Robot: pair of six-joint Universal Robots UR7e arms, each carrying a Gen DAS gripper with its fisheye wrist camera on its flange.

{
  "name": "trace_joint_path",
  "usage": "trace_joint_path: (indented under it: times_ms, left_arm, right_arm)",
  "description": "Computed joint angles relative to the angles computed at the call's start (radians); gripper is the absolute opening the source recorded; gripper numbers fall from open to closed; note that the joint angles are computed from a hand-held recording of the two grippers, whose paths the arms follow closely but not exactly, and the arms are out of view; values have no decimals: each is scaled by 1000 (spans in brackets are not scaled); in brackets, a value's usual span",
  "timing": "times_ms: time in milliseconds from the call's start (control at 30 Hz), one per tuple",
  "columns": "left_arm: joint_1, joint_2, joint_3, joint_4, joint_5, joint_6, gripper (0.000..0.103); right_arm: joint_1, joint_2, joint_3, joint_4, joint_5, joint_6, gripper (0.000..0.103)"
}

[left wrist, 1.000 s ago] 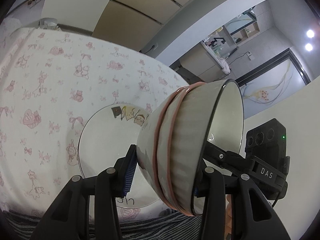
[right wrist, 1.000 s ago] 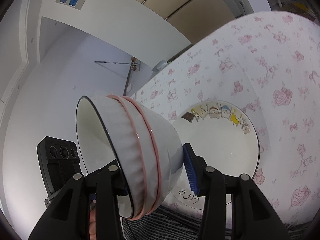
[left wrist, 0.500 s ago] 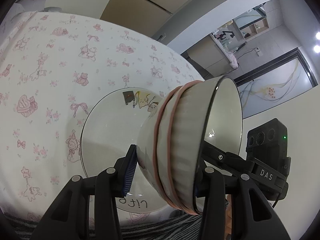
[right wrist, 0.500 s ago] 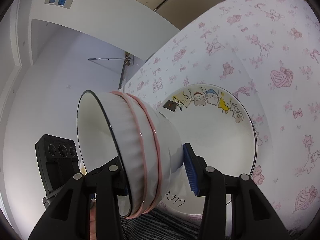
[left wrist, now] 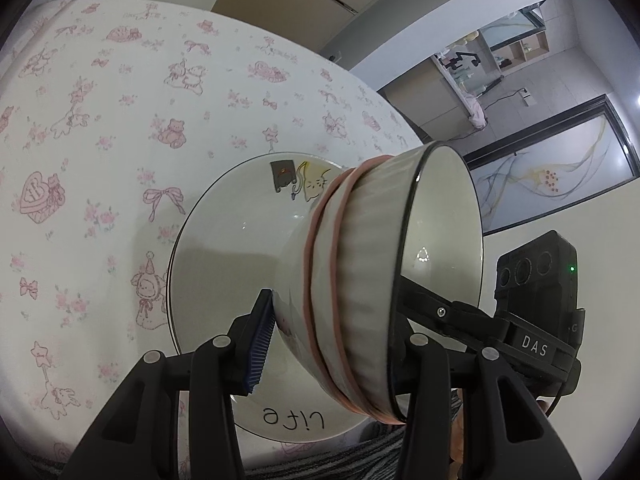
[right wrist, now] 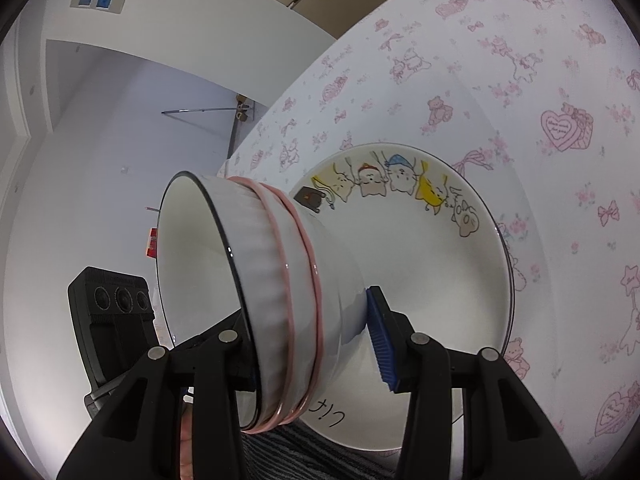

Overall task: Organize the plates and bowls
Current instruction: 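Lower the bowl stack onto the 'life' plate and open both grippers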

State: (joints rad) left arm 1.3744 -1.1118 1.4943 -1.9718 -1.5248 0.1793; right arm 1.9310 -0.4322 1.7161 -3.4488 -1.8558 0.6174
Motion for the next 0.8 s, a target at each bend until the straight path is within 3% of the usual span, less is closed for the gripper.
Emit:
trace_joint_path:
  times_ms: [300,533,800]
  left_arm:
    - [7,15,-3,-9,14,9,48]
    - [12,20,3,-32,35,23,48]
    - [9,16,15,-54,43,39,48]
  right_arm:
    - [-5,8,-11,20,-8,-17,43]
    - [19,27,-52,78,-86,-52,42]
    - [20,36,-64,81,-97,-69,42]
